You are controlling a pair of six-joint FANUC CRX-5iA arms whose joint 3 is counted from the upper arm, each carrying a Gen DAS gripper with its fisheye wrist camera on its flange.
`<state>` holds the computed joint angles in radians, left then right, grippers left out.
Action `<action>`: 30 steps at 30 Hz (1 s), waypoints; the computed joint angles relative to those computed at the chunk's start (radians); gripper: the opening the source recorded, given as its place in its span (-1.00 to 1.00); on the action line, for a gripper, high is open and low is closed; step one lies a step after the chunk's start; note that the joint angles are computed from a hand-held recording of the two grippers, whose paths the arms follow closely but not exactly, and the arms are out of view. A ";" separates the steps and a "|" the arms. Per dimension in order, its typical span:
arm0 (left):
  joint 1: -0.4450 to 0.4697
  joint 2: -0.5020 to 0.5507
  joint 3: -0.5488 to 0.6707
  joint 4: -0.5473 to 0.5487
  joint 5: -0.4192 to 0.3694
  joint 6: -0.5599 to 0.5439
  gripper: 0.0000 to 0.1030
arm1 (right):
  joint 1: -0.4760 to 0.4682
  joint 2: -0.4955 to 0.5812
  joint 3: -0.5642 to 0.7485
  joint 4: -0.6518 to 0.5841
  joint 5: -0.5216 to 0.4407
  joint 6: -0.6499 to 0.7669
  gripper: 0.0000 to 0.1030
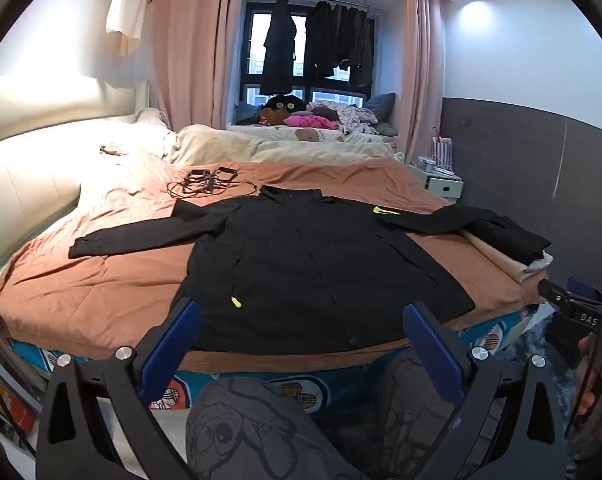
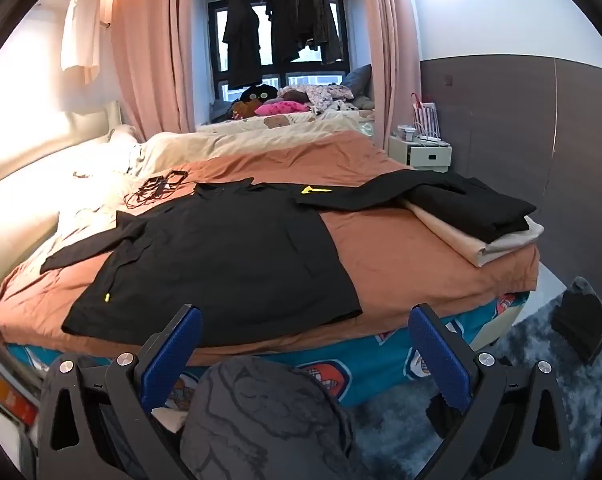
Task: Fold large clothes
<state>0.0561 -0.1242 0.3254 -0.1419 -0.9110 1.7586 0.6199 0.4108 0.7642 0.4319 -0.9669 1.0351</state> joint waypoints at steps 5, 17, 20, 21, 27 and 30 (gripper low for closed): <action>0.012 -0.008 -0.017 0.035 0.014 0.003 1.00 | -0.001 0.003 0.014 -0.008 -0.009 0.013 1.00; 0.005 -0.010 0.004 0.030 -0.015 0.006 1.00 | 0.019 -0.035 -0.066 0.045 0.028 -0.017 1.00; 0.005 -0.013 -0.006 0.039 -0.008 0.007 1.00 | 0.020 -0.023 -0.036 0.036 0.009 -0.004 1.00; 0.006 -0.014 -0.009 0.044 -0.007 0.005 1.00 | 0.020 -0.025 -0.041 0.040 0.012 -0.006 1.00; 0.005 -0.024 -0.023 0.043 0.005 -0.006 1.00 | 0.023 -0.028 -0.042 0.049 0.011 -0.009 1.00; 0.006 -0.026 -0.027 0.047 0.008 -0.011 1.00 | 0.022 -0.031 -0.047 0.049 0.013 -0.011 1.00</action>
<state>0.0625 -0.1501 0.2982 -0.0951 -0.9031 1.7473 0.6421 0.3795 0.7169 0.4806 -0.9537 1.0245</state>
